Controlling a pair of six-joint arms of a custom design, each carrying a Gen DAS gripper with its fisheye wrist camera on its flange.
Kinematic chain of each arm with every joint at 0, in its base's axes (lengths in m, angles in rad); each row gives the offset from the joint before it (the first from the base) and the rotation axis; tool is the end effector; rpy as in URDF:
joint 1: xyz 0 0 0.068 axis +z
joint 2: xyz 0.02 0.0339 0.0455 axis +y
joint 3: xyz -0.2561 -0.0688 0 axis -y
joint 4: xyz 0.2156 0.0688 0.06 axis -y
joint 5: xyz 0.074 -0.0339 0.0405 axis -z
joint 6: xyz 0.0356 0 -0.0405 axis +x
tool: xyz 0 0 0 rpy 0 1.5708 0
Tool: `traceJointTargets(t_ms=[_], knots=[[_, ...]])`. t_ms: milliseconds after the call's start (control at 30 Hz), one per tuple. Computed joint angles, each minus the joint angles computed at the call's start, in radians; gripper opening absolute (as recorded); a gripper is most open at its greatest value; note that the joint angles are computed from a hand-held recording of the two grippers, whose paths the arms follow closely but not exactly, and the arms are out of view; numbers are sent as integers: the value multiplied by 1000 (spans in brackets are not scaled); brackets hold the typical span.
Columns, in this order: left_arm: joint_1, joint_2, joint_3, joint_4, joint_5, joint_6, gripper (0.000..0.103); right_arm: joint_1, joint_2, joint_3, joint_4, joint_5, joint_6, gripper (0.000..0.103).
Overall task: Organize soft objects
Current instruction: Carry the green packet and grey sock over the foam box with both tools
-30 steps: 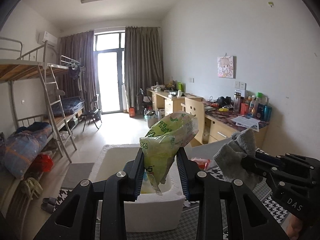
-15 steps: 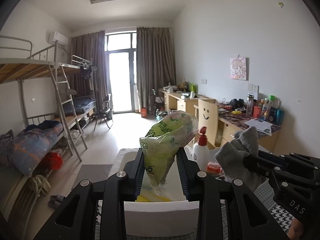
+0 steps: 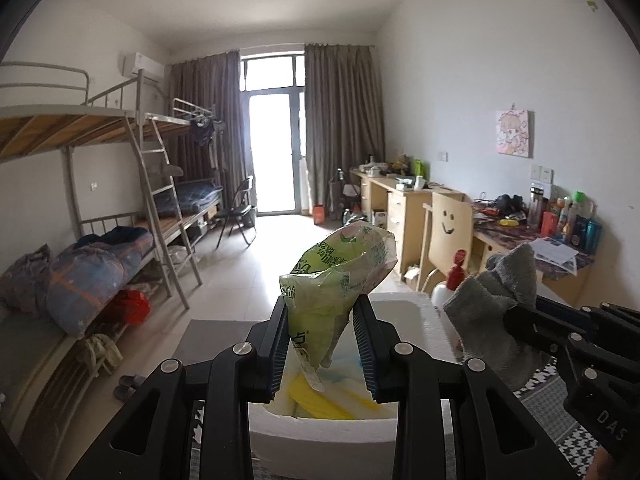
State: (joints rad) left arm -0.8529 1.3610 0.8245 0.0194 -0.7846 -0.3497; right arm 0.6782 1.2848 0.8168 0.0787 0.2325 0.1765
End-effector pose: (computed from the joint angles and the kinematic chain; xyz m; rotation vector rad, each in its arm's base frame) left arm 0.1958 -0.1860 0.2563 0.0297 1.9280 0.0227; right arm 0.2136 0.1616 0.2743 -0.3375 1.9349 0.3362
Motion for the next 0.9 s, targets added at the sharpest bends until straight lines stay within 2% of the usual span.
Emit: traceJointTargets(t_ms=[200, 900], knots=[[46, 30, 10, 1, 22, 3, 33, -17, 39, 21, 13, -50, -9, 18], [197, 130, 65, 9, 233, 41, 35, -24, 190, 138, -36, -53, -14, 18]])
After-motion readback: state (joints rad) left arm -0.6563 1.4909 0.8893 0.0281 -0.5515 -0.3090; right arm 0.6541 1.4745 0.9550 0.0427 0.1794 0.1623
